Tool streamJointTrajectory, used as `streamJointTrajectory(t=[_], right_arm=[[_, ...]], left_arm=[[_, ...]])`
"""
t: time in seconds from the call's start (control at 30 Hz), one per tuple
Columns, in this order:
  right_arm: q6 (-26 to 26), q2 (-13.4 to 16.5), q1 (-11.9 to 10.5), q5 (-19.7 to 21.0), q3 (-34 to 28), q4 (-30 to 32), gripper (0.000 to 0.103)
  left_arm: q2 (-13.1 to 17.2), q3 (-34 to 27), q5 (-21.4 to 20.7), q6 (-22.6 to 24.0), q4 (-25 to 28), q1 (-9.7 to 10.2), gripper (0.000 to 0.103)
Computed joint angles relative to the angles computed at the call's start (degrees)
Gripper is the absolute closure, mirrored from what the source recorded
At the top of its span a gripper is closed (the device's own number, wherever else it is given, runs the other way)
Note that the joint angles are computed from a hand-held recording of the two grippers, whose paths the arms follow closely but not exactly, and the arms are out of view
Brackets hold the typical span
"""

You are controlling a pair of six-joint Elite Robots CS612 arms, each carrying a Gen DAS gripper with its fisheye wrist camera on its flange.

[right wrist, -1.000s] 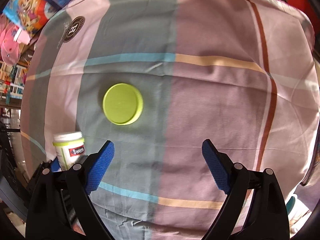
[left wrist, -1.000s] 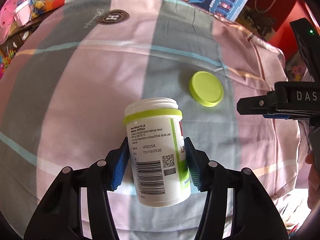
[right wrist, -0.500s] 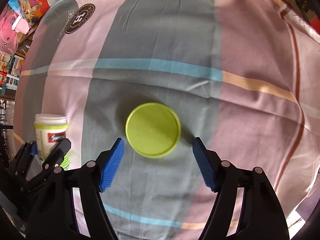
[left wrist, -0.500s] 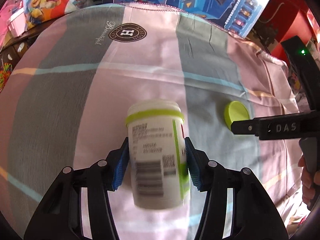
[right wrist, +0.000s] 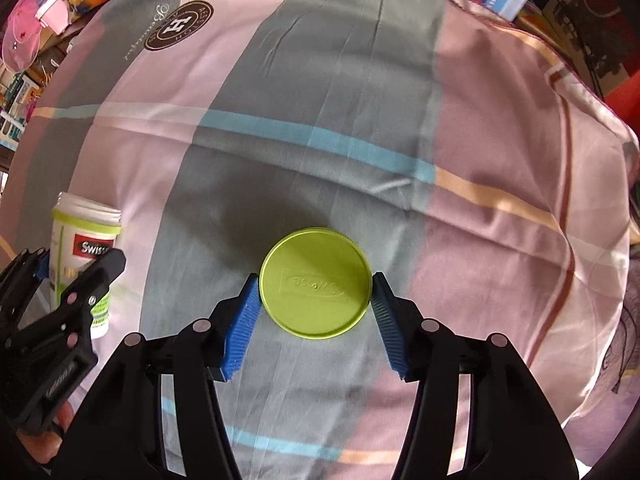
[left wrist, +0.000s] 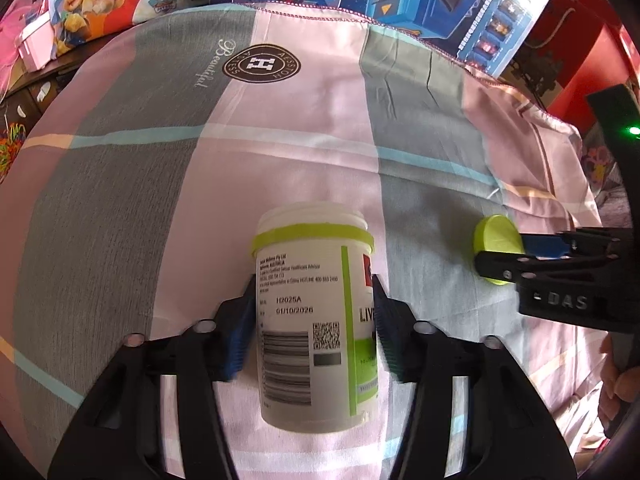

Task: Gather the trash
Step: 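Grasp the white Swisse bottle with the left gripper while the right grasps the yellow lid, then carry the white bottle and yellow lid over the teal bucket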

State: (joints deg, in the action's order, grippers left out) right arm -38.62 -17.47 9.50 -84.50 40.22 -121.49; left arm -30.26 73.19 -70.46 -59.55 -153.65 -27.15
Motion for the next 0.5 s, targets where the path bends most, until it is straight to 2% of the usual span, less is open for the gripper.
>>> streamJointTrajectory(t=[0.17,0.37,0.5], right_arm=[[-0.7,-4.3,-1.3,2.0,7.8,-4.1,0.050],[0.0,-10.0,-4.5,7.4,18.3,-9.3,0.050],[0.0,-10.7,-7.8,10.3,19.4,-9.6,0.050]], left_arm=[[-0.6,-0.1,1.9,1.7,1.4,-1.22,0.052],[-1.2,-0.7,2.9,4.9,1.2,-3.53,0.052],[-0.8,-1.9,2.4,7.2,0.9,-5.04,0.052]])
